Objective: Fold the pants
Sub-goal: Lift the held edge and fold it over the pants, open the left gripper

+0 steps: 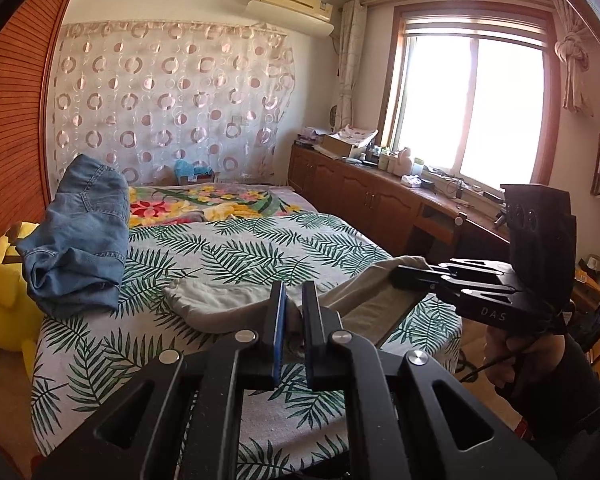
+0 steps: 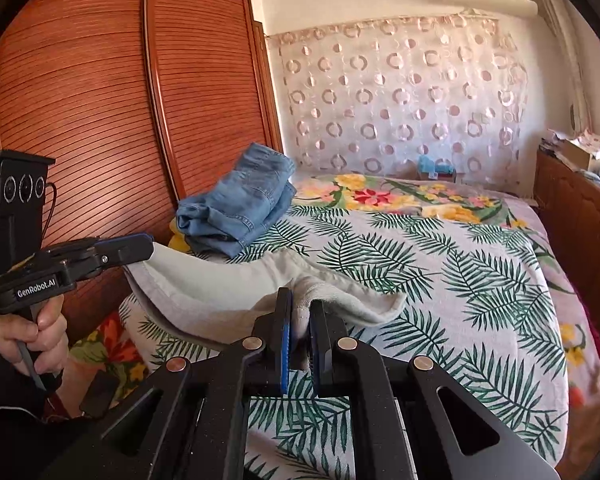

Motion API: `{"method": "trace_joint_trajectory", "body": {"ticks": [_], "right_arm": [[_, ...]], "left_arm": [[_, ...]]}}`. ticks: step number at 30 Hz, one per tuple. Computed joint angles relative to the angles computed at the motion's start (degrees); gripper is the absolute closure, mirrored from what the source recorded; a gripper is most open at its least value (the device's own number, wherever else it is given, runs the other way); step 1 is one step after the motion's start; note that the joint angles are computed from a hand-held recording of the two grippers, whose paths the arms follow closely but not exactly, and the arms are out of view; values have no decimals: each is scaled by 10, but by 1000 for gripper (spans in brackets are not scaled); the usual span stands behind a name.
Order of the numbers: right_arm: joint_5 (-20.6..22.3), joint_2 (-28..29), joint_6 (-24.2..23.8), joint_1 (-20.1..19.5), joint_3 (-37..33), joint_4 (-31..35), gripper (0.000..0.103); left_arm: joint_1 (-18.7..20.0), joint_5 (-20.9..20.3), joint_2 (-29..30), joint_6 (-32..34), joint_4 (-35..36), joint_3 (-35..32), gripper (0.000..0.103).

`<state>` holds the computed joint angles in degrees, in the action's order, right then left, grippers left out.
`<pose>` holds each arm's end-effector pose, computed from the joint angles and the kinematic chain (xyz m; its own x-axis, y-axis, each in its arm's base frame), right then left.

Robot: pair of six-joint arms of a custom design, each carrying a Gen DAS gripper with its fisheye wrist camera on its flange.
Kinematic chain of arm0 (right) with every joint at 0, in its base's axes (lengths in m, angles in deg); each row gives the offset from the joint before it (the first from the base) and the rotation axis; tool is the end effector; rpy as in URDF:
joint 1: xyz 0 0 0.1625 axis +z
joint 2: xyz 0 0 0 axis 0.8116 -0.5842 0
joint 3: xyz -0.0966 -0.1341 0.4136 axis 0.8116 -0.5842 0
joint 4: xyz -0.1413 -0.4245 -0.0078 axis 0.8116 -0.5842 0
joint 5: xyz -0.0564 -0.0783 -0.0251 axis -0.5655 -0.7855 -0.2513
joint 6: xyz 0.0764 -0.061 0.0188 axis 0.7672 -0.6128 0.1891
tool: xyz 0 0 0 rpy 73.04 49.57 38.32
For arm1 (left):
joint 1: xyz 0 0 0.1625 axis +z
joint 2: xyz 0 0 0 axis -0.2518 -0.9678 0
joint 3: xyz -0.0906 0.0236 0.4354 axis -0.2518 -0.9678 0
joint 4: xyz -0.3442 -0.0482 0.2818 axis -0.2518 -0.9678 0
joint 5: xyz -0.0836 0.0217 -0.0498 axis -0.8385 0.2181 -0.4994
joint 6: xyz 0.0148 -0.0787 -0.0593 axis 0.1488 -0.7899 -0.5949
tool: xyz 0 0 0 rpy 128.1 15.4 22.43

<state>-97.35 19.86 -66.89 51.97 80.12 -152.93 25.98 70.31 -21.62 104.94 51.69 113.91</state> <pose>0.2334 -0.3009 0.0601 -0.5491 -0.7442 0.3804 -0.8010 0.3386 -0.4938 -0.0551 -0.2377 0.2144 -0.7953 0.1791 -0.5792 0.5923 0.4332 -0.6793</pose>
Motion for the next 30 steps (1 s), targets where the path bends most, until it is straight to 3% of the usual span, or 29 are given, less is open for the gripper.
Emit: {"method": "trace_joint_trajectory", "body": {"ticks": [5, 14, 22, 30], "right_arm": [[5, -1, 0, -4, -1, -1, 96], [-23, 34, 10, -10, -35, 14, 96], [-45, 44, 24, 5, -65, 45, 96], [-61, 58, 28, 14, -107, 67, 96]], "left_arm": [[1, -5, 1, 7, -1, -1, 94], [154, 47, -12, 207, -128, -36, 94], [209, 75, -7, 262, -169, -46, 94], [273, 91, 11, 373, -227, -91, 94]]}}
